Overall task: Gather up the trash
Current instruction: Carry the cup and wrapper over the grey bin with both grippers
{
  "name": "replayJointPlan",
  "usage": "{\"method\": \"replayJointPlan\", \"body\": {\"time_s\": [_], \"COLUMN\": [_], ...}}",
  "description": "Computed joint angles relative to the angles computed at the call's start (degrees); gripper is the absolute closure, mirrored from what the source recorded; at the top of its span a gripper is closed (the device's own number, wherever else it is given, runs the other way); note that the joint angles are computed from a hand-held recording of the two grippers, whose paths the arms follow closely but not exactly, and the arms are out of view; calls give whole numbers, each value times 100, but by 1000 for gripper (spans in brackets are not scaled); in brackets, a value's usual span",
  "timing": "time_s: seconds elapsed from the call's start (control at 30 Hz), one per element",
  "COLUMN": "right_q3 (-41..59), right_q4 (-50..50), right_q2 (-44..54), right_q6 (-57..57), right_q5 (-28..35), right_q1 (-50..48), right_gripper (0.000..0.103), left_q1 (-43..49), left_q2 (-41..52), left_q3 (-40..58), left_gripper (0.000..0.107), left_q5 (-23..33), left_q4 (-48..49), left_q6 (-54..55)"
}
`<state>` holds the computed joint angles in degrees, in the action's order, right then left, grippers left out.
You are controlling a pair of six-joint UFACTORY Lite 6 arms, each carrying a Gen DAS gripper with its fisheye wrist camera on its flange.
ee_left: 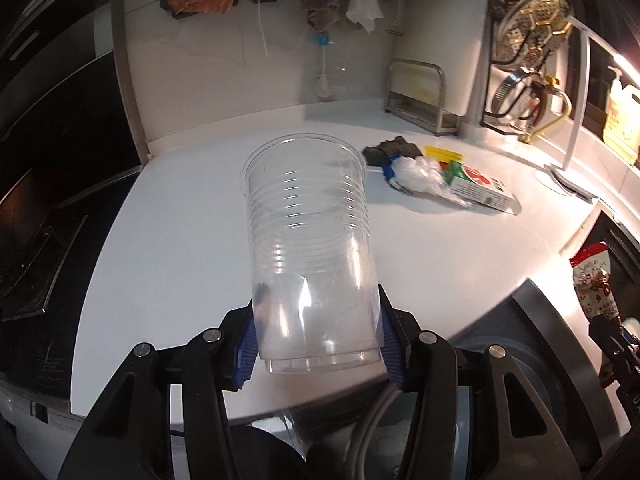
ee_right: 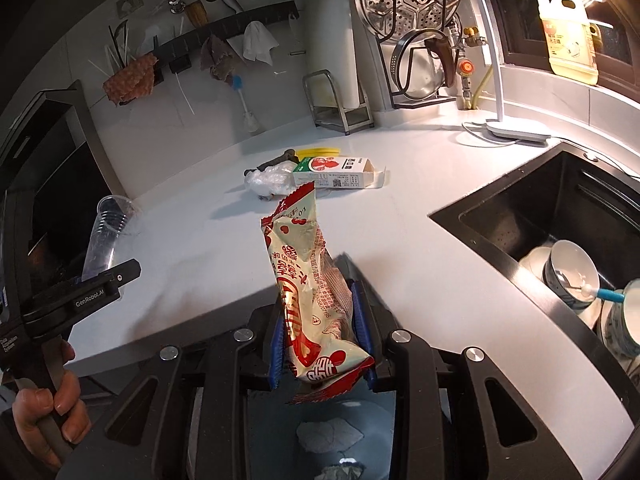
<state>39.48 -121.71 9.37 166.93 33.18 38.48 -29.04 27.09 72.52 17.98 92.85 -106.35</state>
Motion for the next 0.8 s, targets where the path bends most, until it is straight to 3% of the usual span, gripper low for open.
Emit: {"method": "replayJointPlan", "body": {"time_s": [0.37,0.8], "right_q3": [-1161,-1052], "right_q4": [1144,1731], "right_q2": [-295,254], "right_q6": [640,820], "right_q5": [475,501], "right_q1": [1390,2221], "right_gripper": [74,73], "left_q1": [-993,-1302], "left_q2": [-793,-603], "left_q3": [-1622,-2350], "left_gripper": [57,56], "left_q5": [-113,-305], "left_q4": [2339,4778], "left_q6": [-2304,-4869]}}
